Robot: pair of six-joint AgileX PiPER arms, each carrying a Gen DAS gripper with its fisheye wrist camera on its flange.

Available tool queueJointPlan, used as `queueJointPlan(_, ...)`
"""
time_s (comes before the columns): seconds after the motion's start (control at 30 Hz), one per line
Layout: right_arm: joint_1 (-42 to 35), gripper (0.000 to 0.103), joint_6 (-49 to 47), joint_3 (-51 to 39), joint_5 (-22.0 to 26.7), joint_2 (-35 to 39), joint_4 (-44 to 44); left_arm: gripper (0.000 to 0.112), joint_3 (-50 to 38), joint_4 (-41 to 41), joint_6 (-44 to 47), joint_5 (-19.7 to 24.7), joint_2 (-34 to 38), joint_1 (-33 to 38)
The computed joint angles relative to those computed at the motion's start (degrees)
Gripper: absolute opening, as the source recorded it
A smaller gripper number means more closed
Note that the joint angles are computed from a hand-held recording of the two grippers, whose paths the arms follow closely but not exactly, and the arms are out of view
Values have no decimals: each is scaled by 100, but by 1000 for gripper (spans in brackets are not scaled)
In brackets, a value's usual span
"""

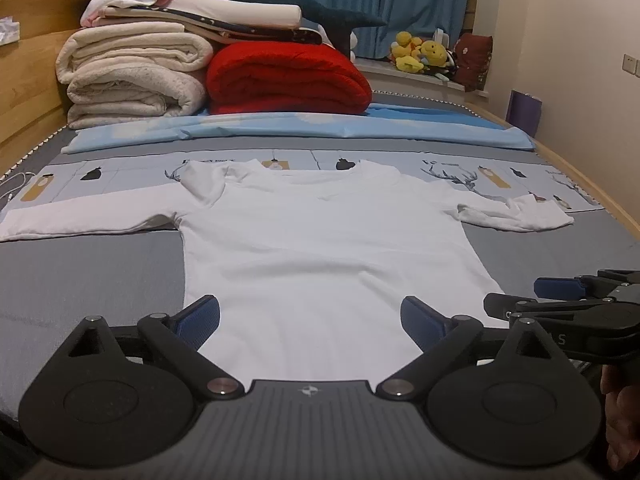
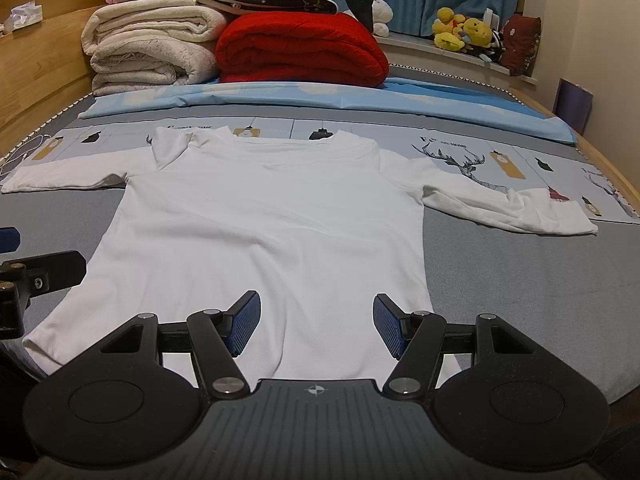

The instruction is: Fold small clothes

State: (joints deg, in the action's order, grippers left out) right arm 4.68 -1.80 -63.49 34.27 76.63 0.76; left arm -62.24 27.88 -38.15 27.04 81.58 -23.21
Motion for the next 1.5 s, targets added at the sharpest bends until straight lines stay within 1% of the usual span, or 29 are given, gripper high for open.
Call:
queueJointPlan(0.03,-2,64,-7,-2,0,1,8,95,3,-14,28,-8,-13,3)
queueJointPlan(0.1,5,64,12,-4,-6,2,-9,77,-42,49,49,42,21,-16)
queueJointPlan(0.13,12,63,50,2,-26,-4,-48,60,-71,-34,174,65,42,6)
queueJointPlan(0.17,-51,62,-10,31,-71,-33,-22,36,-126,-346,474,73,72,109)
queueJointPlan(0.23,-296,56,-212,64,-218,-71,180,17,-334,-1152,1186,178,188,493)
queueJointPlan(0.27,-480,51,-324,57,-275,-60,362,17,-483,-1374,1310,290,295,728)
queueJointPlan(0.3,-711,41,-497,37,-287,-12,596,17,-718,-1736,1560,535,441,1024)
queueJointPlan(0.33,-862,34,-497,-52,-259,122,683,17,-1044,-2174,1928,931,654,1334)
queueJointPlan(0.4,-1208,31,-467,-266,-130,388,767,17,-1633,-2856,2642,1644,1145,1883)
queueJointPlan(0.47,-1297,32,-61,-702,509,758,394,17,-1987,-3293,3040,2134,1578,2266)
queueJointPlan(0.5,-1368,32,-17,-897,875,996,351,18,-2060,-3529,3309,2166,1732,2461)
queueJointPlan(0.57,-1604,32,96,-1049,1001,1366,494,21,-1906,-3886,3463,1850,2019,2643)
queueJointPlan(0.6,-1642,34,320,-1147,1219,1526,323,23,-1865,-3720,3449,1961,2067,2671)
queueJointPlan(0.67,-1762,38,459,-1224,1496,1781,196,39,-1829,-3699,3564,2152,2210,2703)
queueJointPlan(0.73,-1775,39,644,-1255,1833,1962,81,40,-1749,-3356,3437,2352,2146,2616)
queueJointPlan(0.8,-1749,39,761,-1152,1851,1999,-7,36,-1623,-2923,3306,2381,2045,2506)
queueJointPlan(0.87,-1740,39,732,-1147,1805,2044,89,4,-1523,-2973,3409,2432,1910,2600)
queueJointPlan(0.9,-1691,38,791,-1123,1789,2029,50,4,-1484,-3120,3519,2469,1819,2696)
queueJointPlan(0.97,-1740,28,757,-1174,1687,2112,217,3,-1334,-3252,3373,2283,1567,2787)
queueJointPlan(1.0,-1811,4,688,-1190,1613,2131,346,3,-1228,-3407,3430,2184,1388,2881)
queueJointPlan(1.03,-1871,0,635,-1181,1563,2111,483,3,-1178,-3552,3514,2145,1299,2949)
queueJointPlan(1.13,-1856,0,820,-1092,1297,2027,147,4,-1221,-3067,3154,2603,1259,2846)
queueJointPlan(1.23,-1852,0,1674,-1214,1453,2191,-630,6,-1399,-2854,2905,3076,1471,2778)
queueJointPlan(1.3,-2030,4,1664,-1156,1240,2081,-312,9,-1291,-2608,2770,2787,1235,2525)
queueJointPlan(1.33,-2145,6,1377,-1090,1073,2004,94,20,-1219,-2643,2855,2584,1095,2432)
queueJointPlan(1.37,-2233,13,938,-1057,991,1964,576,39,-1157,-2743,2998,2423,976,2354)
queueJointPlan(1.4,-2243,37,641,-1060,1025,1965,828,47,-1122,-2772,3065,2329,913,2262)
queueJointPlan(1.43,-2212,53,516,-1038,1117,1948,852,56,-1110,-2727,3072,2327,883,2156)
queueJointPlan(1.5,-2107,52,530,-1099,1390,2086,688,56,-1073,-2674,2933,2337,1014,2033)
